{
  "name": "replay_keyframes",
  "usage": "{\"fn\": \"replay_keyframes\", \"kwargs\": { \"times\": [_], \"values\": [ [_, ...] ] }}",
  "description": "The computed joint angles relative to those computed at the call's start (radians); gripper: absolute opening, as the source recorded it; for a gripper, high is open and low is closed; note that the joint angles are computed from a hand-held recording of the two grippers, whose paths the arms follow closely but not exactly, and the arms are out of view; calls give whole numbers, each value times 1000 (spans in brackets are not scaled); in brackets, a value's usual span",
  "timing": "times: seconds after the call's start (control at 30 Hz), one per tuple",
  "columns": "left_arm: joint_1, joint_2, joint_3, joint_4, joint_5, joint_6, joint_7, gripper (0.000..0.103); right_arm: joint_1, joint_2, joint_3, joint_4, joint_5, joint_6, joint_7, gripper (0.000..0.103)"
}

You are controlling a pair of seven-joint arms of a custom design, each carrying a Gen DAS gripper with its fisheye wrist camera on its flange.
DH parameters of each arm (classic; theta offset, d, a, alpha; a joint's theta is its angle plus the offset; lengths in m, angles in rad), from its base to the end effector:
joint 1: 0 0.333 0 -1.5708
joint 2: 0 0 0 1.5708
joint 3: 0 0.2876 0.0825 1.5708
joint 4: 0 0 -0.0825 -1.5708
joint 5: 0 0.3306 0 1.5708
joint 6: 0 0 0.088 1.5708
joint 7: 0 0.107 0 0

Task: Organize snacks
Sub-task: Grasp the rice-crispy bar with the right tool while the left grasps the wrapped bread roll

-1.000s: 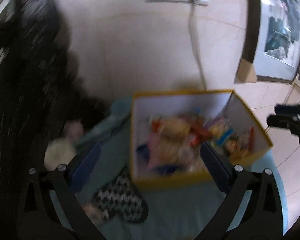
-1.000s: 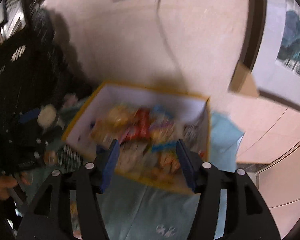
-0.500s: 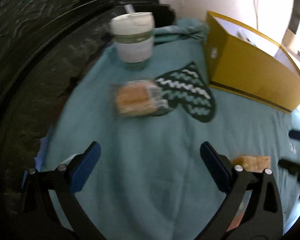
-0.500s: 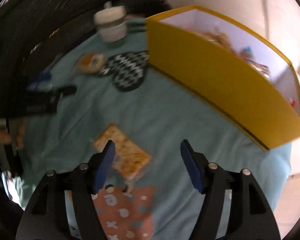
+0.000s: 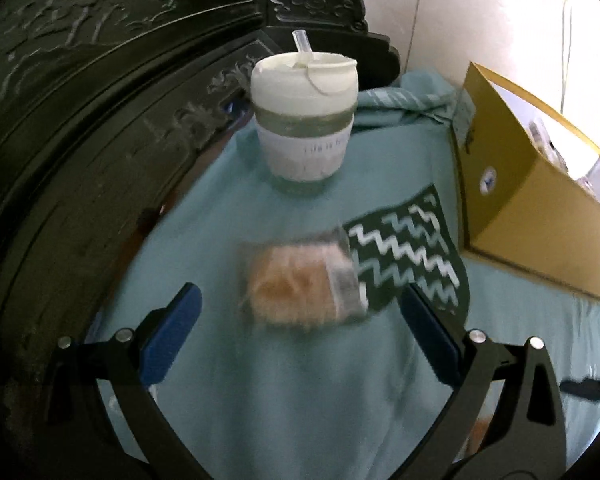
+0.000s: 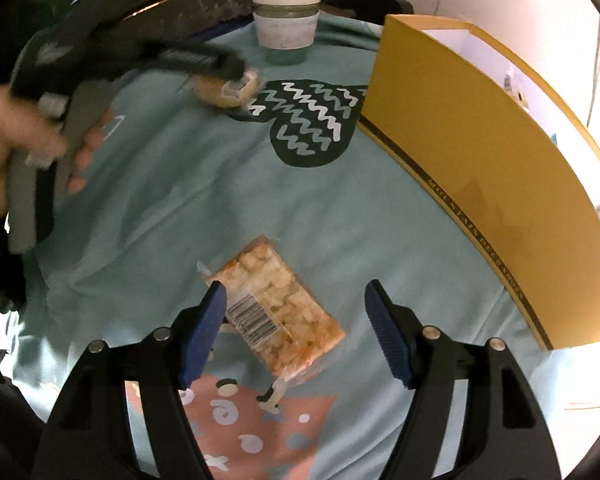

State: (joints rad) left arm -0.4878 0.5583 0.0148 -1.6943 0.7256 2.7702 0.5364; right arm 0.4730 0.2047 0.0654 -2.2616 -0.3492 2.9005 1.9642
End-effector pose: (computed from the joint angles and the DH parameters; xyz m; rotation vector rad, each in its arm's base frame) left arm 0.5680 -0.3245 0.3309 -1.7992 1.9061 -0.6404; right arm 0.4469 0.2900 0.3295 -2.3405 1.4495 -0.3787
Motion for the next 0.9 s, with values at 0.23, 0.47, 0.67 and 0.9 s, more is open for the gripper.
{"fn": "replay_keyframes", "kwargs": {
  "times": [0.23,0.47,0.67,0.9],
  "values": [
    [13,119,-12,154,-66,-34,92,101,-6,48,4,37,-2,34,-56,77],
    [7,189,8,227,-114,-25,164,101,21,104,-5,79,26,38,-140,92],
    [29,246,-12,272,-188,-75,238,101,-34,171,56,155,169,-52,-207,77],
    [-12,210,42,175,-152,86,242,70,2,169,20,144,171,-20,-186,86]
  ]
}}
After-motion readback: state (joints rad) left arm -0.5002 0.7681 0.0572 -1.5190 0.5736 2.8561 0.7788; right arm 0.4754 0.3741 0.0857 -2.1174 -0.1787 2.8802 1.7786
